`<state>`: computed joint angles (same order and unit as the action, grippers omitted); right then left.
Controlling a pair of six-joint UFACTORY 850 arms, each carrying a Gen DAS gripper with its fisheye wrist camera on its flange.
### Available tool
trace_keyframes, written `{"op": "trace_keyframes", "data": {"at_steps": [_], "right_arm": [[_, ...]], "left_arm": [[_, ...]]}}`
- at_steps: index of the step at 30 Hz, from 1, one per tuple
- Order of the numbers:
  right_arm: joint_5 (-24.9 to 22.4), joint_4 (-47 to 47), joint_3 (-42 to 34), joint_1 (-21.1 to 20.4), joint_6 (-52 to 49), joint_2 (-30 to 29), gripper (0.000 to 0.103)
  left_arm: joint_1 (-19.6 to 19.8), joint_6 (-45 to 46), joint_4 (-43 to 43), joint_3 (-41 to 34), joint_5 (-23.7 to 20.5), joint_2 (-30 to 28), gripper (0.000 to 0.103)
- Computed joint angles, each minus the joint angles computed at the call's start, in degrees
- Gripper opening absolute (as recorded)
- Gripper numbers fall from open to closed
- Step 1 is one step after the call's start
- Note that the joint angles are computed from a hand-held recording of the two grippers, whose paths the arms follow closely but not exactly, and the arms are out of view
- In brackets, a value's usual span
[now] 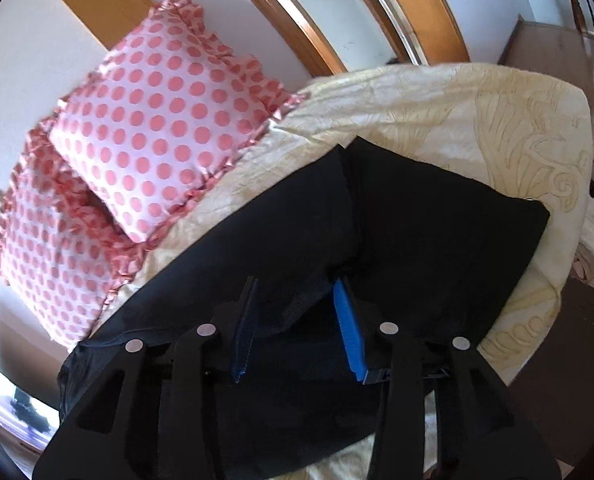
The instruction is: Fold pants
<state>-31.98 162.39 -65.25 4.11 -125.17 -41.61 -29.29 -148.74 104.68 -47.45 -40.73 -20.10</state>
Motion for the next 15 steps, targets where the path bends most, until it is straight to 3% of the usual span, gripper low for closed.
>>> {"op": "trace_keyframes", "data": {"at_steps": [2,3,7,11,13,15], "right_arm": [[1.6,0.0,-1.1,0.0,0.7,-0.7,0.024],[2.1,0.7,-1.7,0.0,0.1,-1.1,0.008],[-0.6,-1.4,-1.9,-0.8,-0.9,-0.9,0.005],[-10.3,7.2,4.9,-1.4,-13.3,5.1,0.005],[-10.9,10.2,7.2,-1.7,-16.5,6.5,0.005],[-8.3,11.3,7.4,-2.1,-17.5,5.9,0.005]], "left_arm": [[0.0,0.0,-0.2,-0.1,0.1,-0.1,0.101],[-0.1,0.3,-0.6,-0.2,0.0,-0.2,0.101],[-0.1,1.4,-1.5,-0.5,-0.4,-0.4,0.101],[0.8,0.3,-0.1,-0.3,1.5,0.2,0.101],[1.8,-0.5,0.9,-0.2,2.6,0.6,0.101],[3.1,0.4,0.8,-0.5,3.5,0.7,0.101]]}}
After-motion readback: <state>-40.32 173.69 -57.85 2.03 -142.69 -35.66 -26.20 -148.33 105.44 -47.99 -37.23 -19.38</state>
